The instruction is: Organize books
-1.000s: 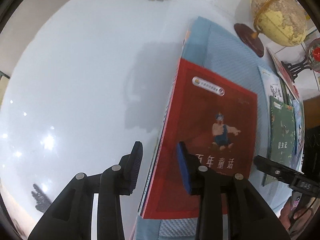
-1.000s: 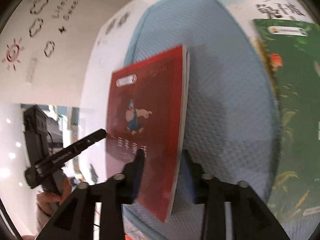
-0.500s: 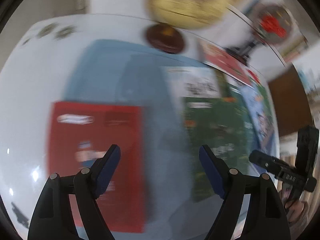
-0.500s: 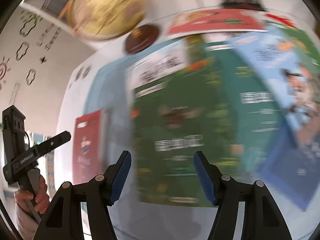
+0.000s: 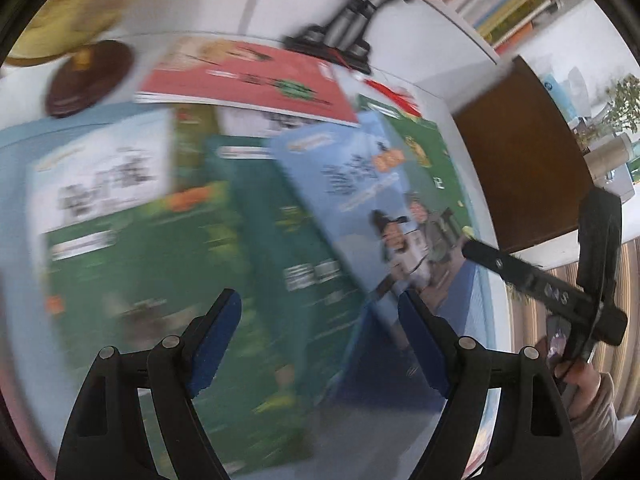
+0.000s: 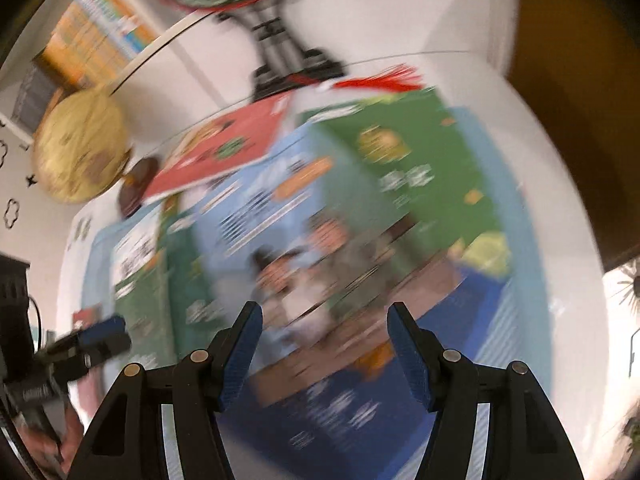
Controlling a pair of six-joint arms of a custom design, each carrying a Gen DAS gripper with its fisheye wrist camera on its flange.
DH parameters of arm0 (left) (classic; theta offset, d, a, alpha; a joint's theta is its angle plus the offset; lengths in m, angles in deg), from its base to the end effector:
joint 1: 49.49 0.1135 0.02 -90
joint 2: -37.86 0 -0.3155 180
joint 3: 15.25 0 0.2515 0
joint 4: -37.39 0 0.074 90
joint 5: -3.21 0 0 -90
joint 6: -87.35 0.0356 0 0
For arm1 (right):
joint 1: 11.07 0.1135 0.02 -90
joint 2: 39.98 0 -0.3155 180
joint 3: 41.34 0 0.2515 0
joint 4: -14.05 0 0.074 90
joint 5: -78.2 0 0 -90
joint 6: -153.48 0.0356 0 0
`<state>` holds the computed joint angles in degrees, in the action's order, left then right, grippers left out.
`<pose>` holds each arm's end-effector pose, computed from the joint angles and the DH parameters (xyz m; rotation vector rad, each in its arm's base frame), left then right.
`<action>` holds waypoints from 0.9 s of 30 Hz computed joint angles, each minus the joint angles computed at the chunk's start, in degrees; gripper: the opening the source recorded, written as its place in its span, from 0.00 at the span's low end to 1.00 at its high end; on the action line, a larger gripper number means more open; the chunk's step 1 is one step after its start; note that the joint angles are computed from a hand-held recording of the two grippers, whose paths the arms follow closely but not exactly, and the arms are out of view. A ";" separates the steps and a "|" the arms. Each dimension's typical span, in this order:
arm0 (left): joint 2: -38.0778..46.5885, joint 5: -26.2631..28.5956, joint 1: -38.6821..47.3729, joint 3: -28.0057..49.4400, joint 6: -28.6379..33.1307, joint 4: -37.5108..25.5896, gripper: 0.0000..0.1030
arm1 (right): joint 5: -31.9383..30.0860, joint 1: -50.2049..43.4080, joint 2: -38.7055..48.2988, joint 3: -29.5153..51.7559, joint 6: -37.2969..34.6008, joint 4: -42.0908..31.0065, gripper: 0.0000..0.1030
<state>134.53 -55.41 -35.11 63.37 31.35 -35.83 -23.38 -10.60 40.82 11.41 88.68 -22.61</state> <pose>0.2889 0.0549 0.2446 0.4758 2.8039 -0.7416 0.2380 0.0091 0.2082 0.5235 2.6776 0.4056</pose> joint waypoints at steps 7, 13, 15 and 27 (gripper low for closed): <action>0.50 -3.05 -10.17 -5.77 -13.76 11.43 0.77 | -0.65 -6.07 13.85 3.32 -9.91 5.08 0.61; 1.24 -0.96 -11.93 -5.24 -12.26 11.08 0.76 | -0.56 -4.14 15.62 3.78 -12.98 6.28 0.69; -0.18 -2.79 -12.74 -6.25 -11.79 11.55 0.76 | -1.75 -3.64 14.68 3.10 -13.25 6.05 0.69; -7.19 -2.99 -0.42 -12.48 9.39 -7.77 0.68 | -16.79 5.04 -4.78 -15.84 3.25 8.41 0.64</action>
